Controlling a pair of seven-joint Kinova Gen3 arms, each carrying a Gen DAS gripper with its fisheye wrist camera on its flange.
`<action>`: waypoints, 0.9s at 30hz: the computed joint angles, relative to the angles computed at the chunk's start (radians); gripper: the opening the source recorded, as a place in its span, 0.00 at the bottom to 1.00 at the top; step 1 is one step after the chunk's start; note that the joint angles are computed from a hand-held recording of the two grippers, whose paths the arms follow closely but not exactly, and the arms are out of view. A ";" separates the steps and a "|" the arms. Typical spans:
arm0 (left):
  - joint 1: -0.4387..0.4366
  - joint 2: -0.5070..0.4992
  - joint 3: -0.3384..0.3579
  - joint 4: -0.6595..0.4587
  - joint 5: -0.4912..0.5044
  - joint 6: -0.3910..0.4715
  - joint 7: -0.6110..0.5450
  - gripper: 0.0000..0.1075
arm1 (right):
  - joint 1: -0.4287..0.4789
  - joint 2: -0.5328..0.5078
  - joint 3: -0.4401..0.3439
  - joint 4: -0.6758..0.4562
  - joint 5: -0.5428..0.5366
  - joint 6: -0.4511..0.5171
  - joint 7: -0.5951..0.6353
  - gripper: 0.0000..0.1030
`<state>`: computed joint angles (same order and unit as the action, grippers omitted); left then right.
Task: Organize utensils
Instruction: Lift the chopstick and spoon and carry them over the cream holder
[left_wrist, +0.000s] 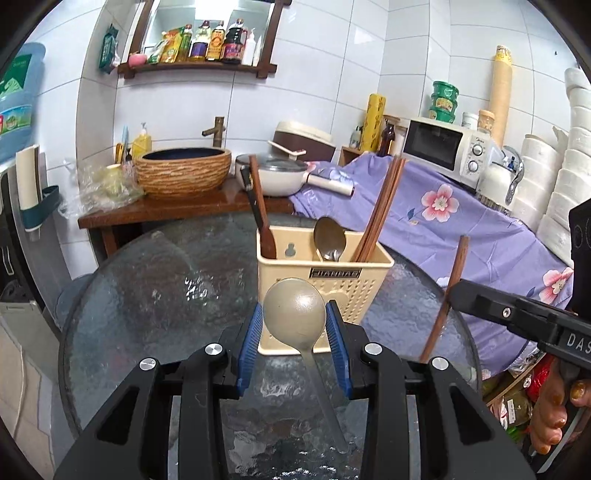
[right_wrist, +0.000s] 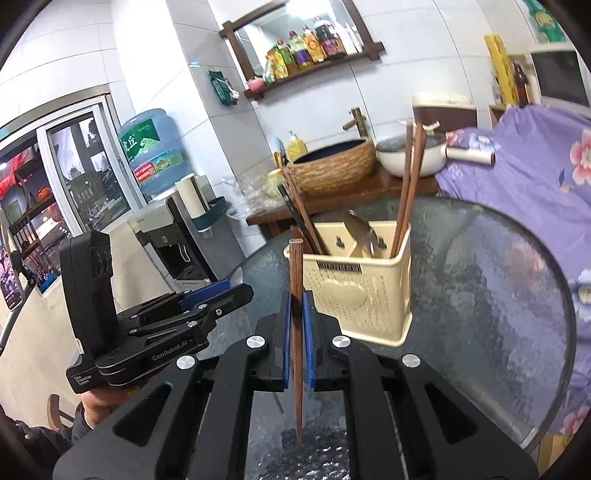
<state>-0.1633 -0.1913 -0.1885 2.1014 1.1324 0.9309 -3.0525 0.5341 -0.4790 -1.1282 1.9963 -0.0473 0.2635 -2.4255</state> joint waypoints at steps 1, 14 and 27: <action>0.000 -0.001 -0.002 -0.004 0.002 0.004 0.002 0.32 | 0.003 -0.005 0.003 -0.009 0.004 0.006 0.004 0.07; 0.028 -0.053 -0.008 -0.091 0.071 -0.019 0.019 0.32 | 0.046 0.031 0.026 -0.213 0.106 0.165 0.100 0.07; 0.151 0.003 0.097 -0.221 0.157 -0.349 0.133 0.32 | 0.244 0.057 -0.036 -0.463 0.185 0.308 0.149 0.07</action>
<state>-0.0124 -0.1884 -0.0919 1.8803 1.2892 0.5819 -2.9197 0.7777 -0.4218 -1.1645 1.5332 0.1376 0.5717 -2.2766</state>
